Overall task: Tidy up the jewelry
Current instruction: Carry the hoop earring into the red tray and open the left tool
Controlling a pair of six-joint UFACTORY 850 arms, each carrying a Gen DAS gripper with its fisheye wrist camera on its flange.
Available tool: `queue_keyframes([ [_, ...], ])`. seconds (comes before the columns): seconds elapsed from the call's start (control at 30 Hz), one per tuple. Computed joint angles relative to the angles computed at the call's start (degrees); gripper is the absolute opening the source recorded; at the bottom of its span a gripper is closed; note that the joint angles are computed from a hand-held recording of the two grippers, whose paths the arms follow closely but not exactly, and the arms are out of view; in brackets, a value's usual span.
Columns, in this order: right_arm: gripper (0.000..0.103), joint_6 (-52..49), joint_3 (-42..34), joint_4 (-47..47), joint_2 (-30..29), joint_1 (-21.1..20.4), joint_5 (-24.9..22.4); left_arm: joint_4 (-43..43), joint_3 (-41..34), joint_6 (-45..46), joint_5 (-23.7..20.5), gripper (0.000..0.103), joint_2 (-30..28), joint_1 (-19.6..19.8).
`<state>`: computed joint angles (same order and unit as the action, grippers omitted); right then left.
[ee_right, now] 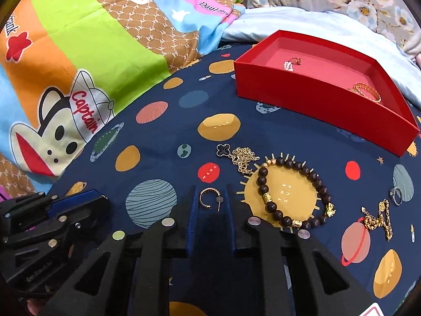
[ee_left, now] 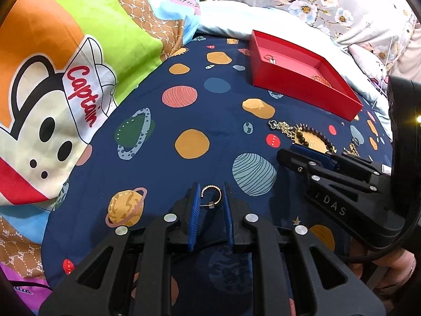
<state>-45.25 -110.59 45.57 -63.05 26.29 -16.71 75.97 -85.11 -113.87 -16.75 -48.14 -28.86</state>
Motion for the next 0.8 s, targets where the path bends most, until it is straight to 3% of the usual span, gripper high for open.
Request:
queue_keyframes([
  [0.23,0.017,-1.3,1.2,1.3,0.8,-0.1,0.8,-0.7,-0.2,0.7,0.2,0.016,-0.1,-0.1],
  [0.37,0.017,-10.1,5.9,12.1,4.2,-1.2,2.3,0.4,-0.5,0.2,-0.2,0.016,0.2,-0.5],
  [0.57,0.017,-18.8,9.2,22.9,8.0,-3.9,4.7,-4.8,-6.2,9.2,0.1,0.016,-1.7,-0.2],
  [0.67,0.017,-16.9,7.1,22.2,8.1,-6.0,5.6,-9.5,-11.8,16.3,1.4,0.016,-3.7,0.6],
  [0.8,0.017,-3.3,-1.9,10.2,4.6,-8.7,4.8,-18.2,-23.6,30.0,1.5,0.017,-8.5,1.4],
])
